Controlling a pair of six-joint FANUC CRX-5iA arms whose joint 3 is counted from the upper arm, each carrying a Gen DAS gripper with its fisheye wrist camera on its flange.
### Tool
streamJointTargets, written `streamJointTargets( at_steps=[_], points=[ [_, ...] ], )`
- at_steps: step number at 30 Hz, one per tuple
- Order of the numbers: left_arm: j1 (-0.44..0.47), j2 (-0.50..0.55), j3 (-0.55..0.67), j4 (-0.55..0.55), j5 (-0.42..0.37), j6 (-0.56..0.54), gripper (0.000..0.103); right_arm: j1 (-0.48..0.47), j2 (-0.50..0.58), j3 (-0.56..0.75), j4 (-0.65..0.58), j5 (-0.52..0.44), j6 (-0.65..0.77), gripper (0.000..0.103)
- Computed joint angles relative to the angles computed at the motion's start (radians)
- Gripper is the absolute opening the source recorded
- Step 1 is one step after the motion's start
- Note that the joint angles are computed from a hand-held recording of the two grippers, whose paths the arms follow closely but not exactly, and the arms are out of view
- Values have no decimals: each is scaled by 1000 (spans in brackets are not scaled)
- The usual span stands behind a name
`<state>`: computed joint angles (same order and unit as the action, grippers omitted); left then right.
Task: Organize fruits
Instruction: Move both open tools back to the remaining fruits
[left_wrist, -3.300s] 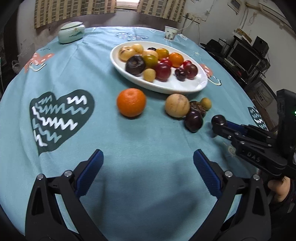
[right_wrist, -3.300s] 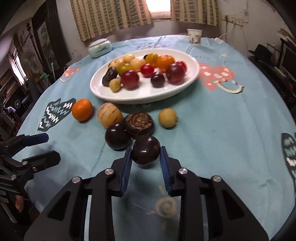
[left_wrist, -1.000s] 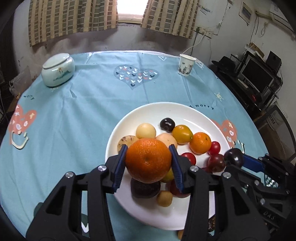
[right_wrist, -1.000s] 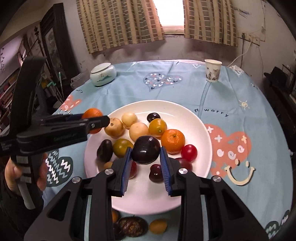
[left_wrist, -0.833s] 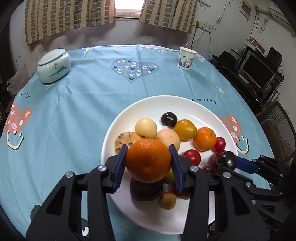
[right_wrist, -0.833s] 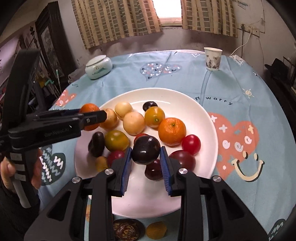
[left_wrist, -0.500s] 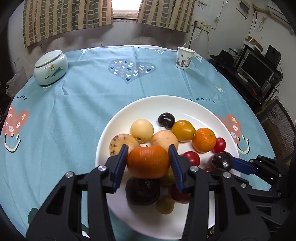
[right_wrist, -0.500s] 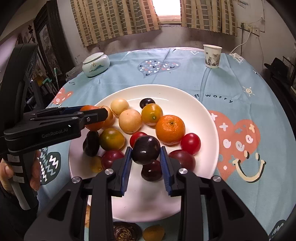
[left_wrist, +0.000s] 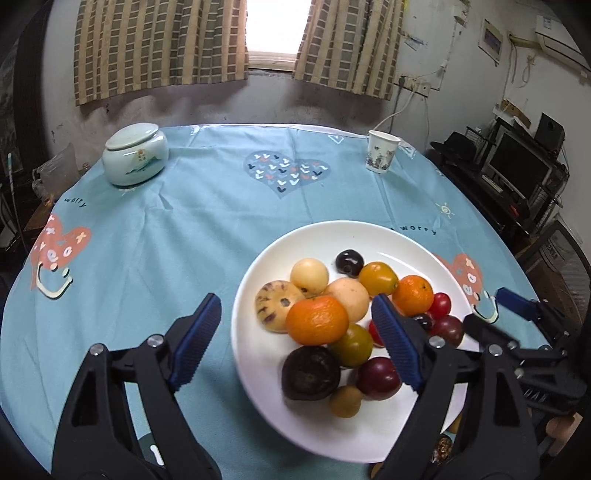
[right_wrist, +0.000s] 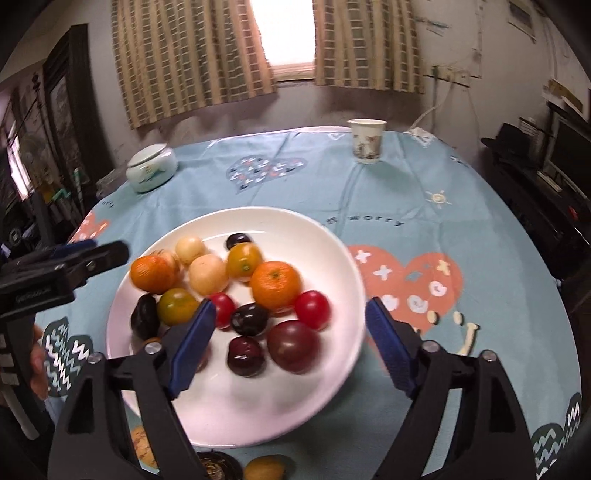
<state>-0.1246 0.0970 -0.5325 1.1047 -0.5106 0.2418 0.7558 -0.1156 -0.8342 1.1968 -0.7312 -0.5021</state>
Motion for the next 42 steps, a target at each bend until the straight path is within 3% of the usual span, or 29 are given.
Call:
streamJointTargets(
  at_steps=[6, 12, 14, 17, 20, 24, 28, 30, 34, 35, 39, 42],
  points=[
    [-4, -47, -53, 75, 16, -57, 87, -19, -18, -43, 90, -54, -147, 89],
    [15, -143, -159, 121, 28, -97, 89, -24, -3, -48, 139, -55, -155, 89],
    [59, -188, -209, 102, -29, -109, 93, -15, 2, -52, 166, -67, -166, 89],
    [163, -241, -267, 9, -175, -92, 93, 16, -3, -62, 188, -96, -182, 89],
    [244, -286, -308, -101, -276, -91, 93, 95, -21, -69, 146, -144, -181, 89],
    [304, -359, -373, -154, -285, -156, 93, 270, -79, -87, 12, -190, -164, 89],
    [369, -354, -389, -167, -324, -187, 93, 484, -125, -100, -116, -218, -201, 89],
    [397, -332, -383, -175, -348, -189, 93, 523, -109, -92, -132, -165, -189, 89],
    [461, -313, -372, -192, -401, -198, 93, 515, -40, -62, -118, -96, -169, 89],
    [477, -318, -373, -188, -413, -205, 93, 501, -36, -64, -104, -79, -181, 88],
    [545, -343, -387, -178, -451, -248, 95, 429, -20, -73, -61, 0, -210, 59],
    [564, -337, -384, -183, -466, -253, 95, 404, 8, -51, -99, 7, -166, 55]
  ],
)
